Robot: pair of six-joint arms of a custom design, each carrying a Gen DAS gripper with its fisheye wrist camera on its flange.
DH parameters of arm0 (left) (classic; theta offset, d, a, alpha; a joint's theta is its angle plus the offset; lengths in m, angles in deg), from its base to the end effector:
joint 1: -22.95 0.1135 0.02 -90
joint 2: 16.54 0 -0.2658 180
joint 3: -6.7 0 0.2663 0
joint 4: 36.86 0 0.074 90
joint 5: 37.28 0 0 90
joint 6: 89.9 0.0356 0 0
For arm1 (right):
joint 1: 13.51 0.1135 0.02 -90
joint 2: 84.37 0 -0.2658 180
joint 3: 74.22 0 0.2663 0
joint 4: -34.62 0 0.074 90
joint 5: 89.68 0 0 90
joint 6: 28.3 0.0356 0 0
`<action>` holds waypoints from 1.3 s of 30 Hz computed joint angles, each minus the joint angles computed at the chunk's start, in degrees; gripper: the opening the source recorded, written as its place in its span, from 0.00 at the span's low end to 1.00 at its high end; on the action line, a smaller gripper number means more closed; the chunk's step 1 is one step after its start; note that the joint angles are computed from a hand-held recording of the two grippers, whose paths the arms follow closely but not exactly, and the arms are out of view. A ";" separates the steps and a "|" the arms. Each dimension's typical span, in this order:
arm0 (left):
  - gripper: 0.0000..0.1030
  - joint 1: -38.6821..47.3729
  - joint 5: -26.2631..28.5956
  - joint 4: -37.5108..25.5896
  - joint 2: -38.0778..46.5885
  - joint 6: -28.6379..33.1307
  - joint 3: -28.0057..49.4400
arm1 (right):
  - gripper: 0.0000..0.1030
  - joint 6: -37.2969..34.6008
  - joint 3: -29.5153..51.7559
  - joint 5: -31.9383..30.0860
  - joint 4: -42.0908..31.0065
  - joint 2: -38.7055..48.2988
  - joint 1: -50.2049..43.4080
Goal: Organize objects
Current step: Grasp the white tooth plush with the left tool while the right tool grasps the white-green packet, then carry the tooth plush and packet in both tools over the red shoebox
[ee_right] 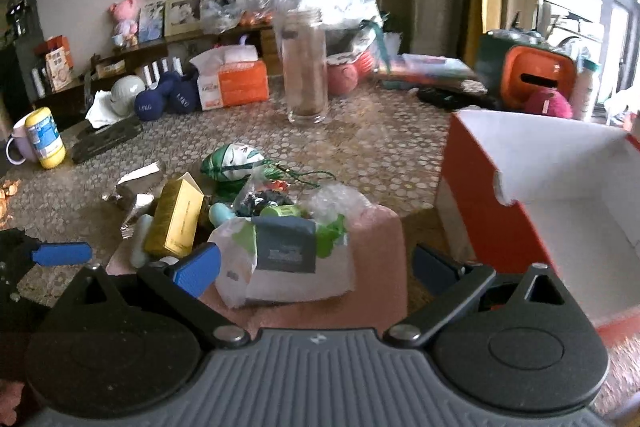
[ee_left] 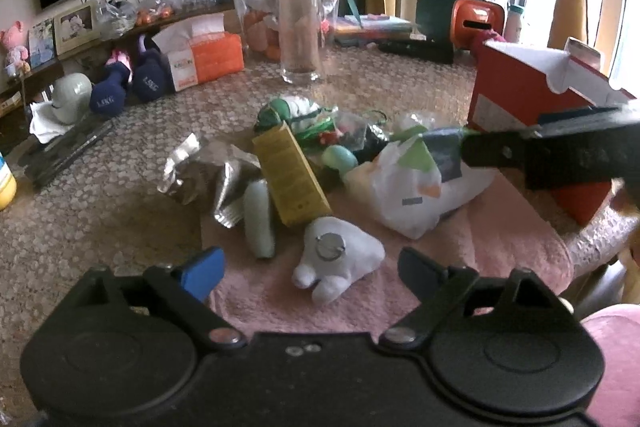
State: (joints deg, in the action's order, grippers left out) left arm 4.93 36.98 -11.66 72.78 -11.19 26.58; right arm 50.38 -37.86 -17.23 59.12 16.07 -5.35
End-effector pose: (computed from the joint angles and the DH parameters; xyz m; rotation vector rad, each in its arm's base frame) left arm 0.1817 -0.0490 0.0544 0.0011 2.3078 0.0621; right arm 0.2635 0.0486 0.0666 -0.5385 2.1768 0.3161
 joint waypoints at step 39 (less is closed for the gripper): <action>0.47 -0.28 2.40 0.97 8.51 2.72 5.43 | 0.08 -6.25 8.55 -1.23 -1.40 11.82 -1.64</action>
